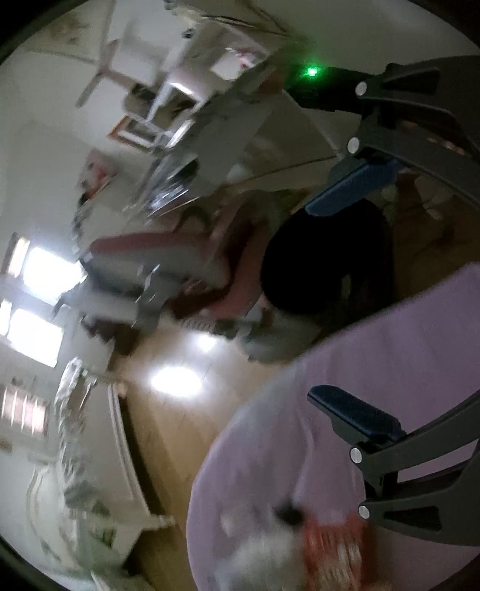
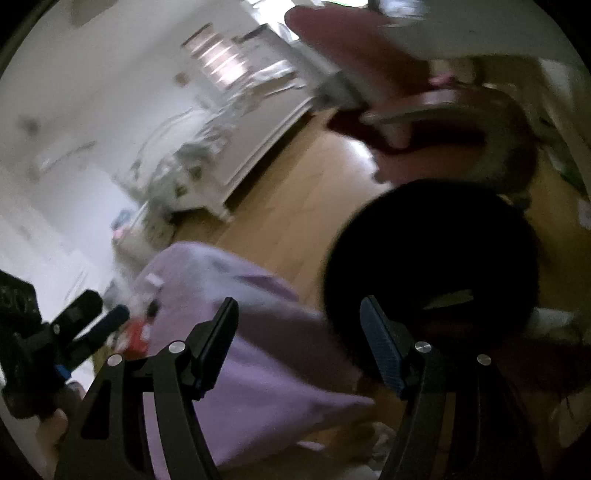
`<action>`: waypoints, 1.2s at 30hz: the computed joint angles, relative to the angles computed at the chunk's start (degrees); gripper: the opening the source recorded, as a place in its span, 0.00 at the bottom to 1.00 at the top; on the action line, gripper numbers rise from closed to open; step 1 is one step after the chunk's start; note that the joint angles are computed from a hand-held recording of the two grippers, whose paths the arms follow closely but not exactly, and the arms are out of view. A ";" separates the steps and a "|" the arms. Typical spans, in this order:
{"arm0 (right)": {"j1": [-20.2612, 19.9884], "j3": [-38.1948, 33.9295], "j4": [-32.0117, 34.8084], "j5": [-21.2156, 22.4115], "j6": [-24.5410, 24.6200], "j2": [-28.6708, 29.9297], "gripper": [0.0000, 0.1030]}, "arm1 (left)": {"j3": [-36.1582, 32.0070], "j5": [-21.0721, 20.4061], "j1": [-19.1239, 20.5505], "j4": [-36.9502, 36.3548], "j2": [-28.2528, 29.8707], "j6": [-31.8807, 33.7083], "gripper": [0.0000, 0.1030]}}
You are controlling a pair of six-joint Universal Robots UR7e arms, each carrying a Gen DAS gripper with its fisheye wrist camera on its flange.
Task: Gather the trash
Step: 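Move both grippers back to the trash pile on the table, then grasp the tan wrapper strip with left gripper while right gripper grasps a thin item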
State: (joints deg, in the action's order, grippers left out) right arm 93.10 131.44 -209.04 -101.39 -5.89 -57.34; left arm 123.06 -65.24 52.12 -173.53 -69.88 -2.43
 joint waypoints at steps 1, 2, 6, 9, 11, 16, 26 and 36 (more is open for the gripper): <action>1.23 -0.61 0.75 -0.33 -0.21 0.68 0.66 | 1.00 0.83 0.16 -0.46 -1.69 -0.15 0.90; 2.83 -1.56 1.86 -0.83 -0.33 1.50 0.66 | 2.23 2.15 0.41 -0.80 -4.12 -0.35 0.90; 8.90 -6.32 7.46 -1.24 -0.98 5.41 0.67 | 5.81 6.54 1.34 -1.22 -12.33 -0.95 0.90; 13.42 -10.78 12.34 -0.49 -1.68 8.84 0.73 | 8.02 10.34 2.84 -0.91 -19.04 -0.38 0.91; 16.19 -14.29 16.28 0.00 -1.88 11.36 0.80 | 8.76 13.68 3.90 -0.25 -22.74 1.11 0.91; 21.94 -26.05 29.01 4.23 -2.89 19.25 0.84 | 7.05 21.31 10.41 3.84 -29.57 5.23 0.91; 27.57 -45.98 37.02 -2.86 -4.34 35.38 0.85 | -1.82 16.70 22.92 12.31 -25.65 12.06 0.65; 27.86 -47.69 40.09 -1.74 -7.71 37.19 0.18 | -3.82 13.90 24.88 19.27 -26.07 11.15 0.12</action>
State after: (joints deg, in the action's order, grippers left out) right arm 120.96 83.75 -168.96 -103.13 -13.60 -20.15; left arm 119.24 -51.33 77.00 -154.26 -95.95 8.72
